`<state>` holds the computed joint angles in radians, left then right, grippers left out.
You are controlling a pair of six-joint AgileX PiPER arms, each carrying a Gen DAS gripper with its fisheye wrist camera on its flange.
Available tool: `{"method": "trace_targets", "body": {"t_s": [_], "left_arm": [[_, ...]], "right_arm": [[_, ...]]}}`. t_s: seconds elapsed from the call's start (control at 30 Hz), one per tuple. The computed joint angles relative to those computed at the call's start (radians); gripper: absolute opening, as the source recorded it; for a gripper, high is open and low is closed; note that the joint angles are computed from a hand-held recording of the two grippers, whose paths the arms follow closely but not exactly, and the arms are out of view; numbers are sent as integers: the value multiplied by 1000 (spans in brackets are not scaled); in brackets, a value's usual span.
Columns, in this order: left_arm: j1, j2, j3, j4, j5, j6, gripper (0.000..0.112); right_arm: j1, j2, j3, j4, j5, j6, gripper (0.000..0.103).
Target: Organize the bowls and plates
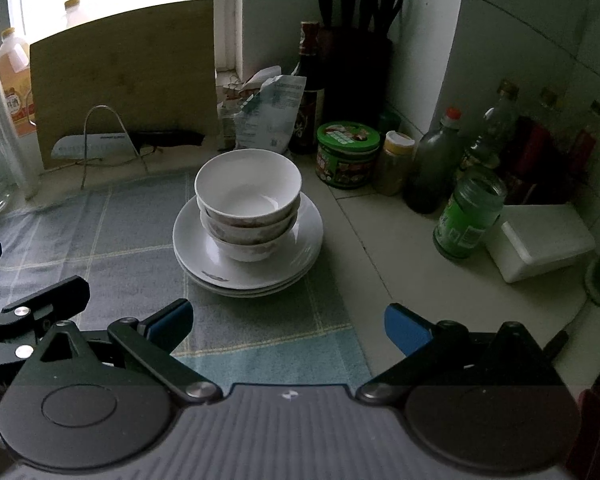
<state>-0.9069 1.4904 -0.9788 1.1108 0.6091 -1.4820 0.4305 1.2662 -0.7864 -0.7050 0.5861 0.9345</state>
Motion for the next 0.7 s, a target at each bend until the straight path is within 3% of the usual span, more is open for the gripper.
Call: {"method": "trace_targets", "body": {"t_s": [0.7], "left_arm": [[-11, -6, -5, -2, 22, 10, 102]], "right_arm": [[26, -17, 5, -38, 22, 49, 103]]}}
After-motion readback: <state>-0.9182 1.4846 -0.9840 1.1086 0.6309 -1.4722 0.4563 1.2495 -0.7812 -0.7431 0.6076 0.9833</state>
